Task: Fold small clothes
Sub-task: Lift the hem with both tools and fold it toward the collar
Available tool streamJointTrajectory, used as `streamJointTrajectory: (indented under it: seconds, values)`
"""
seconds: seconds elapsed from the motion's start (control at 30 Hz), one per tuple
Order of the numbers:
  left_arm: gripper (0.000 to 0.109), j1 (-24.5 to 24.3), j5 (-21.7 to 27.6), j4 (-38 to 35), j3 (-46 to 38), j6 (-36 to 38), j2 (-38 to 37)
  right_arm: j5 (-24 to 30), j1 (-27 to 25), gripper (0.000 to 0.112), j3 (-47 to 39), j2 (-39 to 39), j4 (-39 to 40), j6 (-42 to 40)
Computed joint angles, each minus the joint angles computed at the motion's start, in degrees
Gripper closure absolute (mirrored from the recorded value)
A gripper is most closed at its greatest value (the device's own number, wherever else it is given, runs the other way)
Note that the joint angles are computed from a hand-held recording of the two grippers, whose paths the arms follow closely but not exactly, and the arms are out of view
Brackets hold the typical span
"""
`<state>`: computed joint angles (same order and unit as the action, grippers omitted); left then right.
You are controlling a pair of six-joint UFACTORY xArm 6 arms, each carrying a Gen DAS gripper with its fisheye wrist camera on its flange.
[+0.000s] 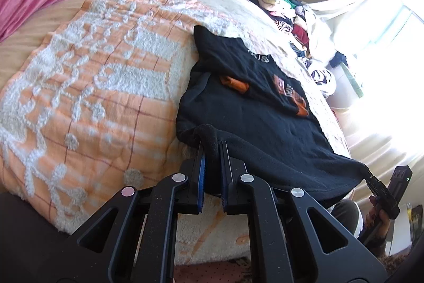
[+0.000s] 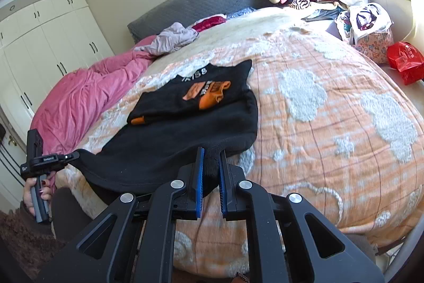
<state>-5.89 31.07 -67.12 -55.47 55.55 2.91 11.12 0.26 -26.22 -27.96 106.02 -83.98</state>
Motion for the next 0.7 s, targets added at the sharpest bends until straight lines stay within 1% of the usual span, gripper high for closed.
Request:
streamJointTrajectory:
  seconds: [0.13, 0.3, 0.4, 0.57, 0.7]
  values:
    - [0.105, -1.2, -2.5, -1.2, -1.3, 0.6, 0.3, -0.4, -0.5, 0.103, -2.8, 1.1, 3.1, -3.5]
    - [0.105, -1.4, -2.7, -2.2, -4.1, 0.6, 1.7, -1.8, -0.5, 0.103, -7.1, 3.7, 8.3, -9.9]
    - [0.105, -1.4, -2.8, -3.2, -6.0, 0.6, 2.7, -1.7, -1.0, 0.103, -9.2, 5.4, 9.2, -10.6]
    - [0.105, -2.4, -4.7, -4.5, -8.8, 1.8, 4.2, -4.3, -0.8, 0.103, -14.0, 8.9, 14.2, -16.4]
    - [0.105, -2.7, -4.8, -4.5, -11.4, 1.5, 5.9, -8.1, -0.2, 0.103, -18.9, 13.0, 18.6, -21.6]
